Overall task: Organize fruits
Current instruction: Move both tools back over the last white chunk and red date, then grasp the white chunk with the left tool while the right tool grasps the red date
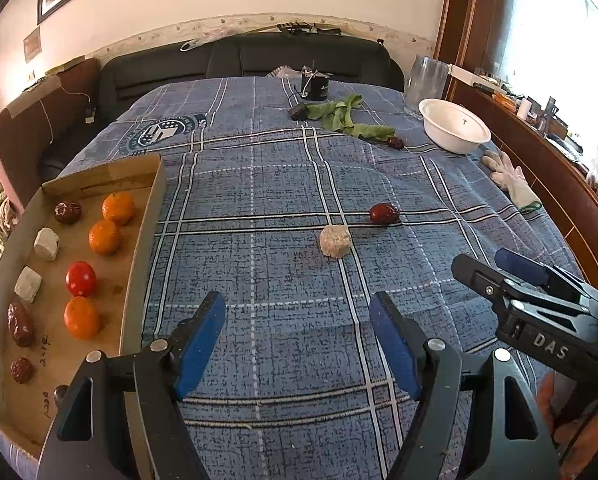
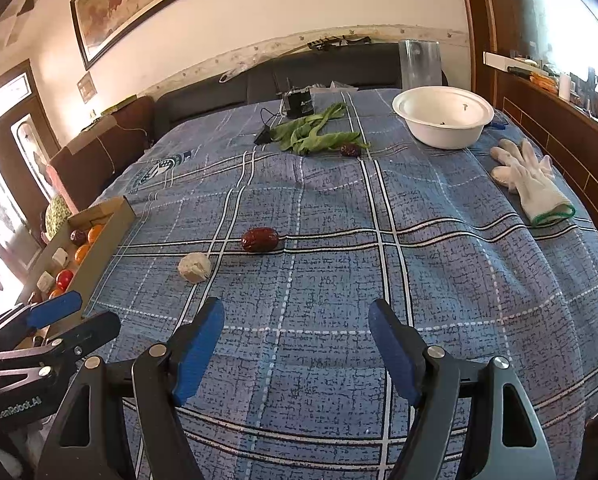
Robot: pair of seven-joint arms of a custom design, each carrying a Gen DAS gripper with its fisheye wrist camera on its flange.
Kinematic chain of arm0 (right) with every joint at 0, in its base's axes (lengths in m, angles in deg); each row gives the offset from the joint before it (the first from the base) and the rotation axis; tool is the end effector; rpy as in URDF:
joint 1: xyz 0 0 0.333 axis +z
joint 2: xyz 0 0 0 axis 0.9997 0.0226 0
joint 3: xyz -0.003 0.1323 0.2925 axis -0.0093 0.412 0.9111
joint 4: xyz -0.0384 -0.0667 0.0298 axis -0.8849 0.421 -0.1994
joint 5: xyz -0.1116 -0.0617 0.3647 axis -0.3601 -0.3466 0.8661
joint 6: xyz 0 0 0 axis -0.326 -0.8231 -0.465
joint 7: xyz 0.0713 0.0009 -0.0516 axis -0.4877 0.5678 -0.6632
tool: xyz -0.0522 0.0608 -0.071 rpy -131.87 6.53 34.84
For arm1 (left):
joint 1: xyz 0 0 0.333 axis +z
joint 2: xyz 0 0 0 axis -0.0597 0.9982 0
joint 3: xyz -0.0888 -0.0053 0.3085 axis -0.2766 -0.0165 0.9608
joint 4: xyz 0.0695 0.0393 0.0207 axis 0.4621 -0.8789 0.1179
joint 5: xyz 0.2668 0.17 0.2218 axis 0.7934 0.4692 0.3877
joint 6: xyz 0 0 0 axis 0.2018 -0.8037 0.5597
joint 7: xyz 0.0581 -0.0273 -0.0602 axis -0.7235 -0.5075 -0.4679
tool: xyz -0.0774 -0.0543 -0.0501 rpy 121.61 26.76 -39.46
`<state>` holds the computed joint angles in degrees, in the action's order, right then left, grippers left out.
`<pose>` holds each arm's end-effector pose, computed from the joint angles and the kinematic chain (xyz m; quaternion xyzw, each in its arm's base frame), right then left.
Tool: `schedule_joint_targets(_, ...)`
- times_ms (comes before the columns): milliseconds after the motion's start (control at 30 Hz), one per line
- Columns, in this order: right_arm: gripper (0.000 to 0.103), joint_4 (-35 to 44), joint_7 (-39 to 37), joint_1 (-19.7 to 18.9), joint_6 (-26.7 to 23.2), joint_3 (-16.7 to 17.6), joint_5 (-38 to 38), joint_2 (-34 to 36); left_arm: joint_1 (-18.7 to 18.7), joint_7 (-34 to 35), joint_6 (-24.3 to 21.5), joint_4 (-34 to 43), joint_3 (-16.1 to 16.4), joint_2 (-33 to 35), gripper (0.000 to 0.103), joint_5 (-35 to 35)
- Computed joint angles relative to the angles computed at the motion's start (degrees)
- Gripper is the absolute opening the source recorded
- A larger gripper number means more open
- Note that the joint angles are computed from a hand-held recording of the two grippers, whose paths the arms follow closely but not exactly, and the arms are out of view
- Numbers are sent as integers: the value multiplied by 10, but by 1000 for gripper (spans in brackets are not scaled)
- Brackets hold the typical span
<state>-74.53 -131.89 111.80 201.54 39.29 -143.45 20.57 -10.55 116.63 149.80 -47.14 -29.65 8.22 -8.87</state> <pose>0.4523 0.3184 0.4789 -0.5243 0.7524 -0.2497 0.3109 0.5270 -0.0855 0.4958 -0.4849 0.7974 -0.3237 0.1560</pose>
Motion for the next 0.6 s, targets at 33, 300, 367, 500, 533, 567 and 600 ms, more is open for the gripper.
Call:
schedule_joint_targets(33,79,2,-6,0,0,0,5,1,1,-4,-1,6,-1,6,74,4)
schedule_joint_targets(300,79,40,-92,1,-16,-10,60,19,12,-39,4,47,-16,49,74,31)
schedule_joint_targets(367,79,55,-115,0,-18,-15,73,30,15,-49,3,56,-21,60,74,40)
schedule_joint_targets(500,79,87,-152,-1,-14,-28,94,58,23,-62,-6,74,-29,80,74,49)
schedule_joint_targets(533,79,93,-158,-1,-9,-32,101,66,24,-66,-9,79,-31,86,74,53)
schedule_joint_targets(567,79,98,-161,-2,-4,-37,106,73,26,-70,-12,84,-33,91,74,56)
schedule_joint_targets(600,79,102,-161,-2,4,-41,112,79,29,-74,-15,88,-35,96,74,59)
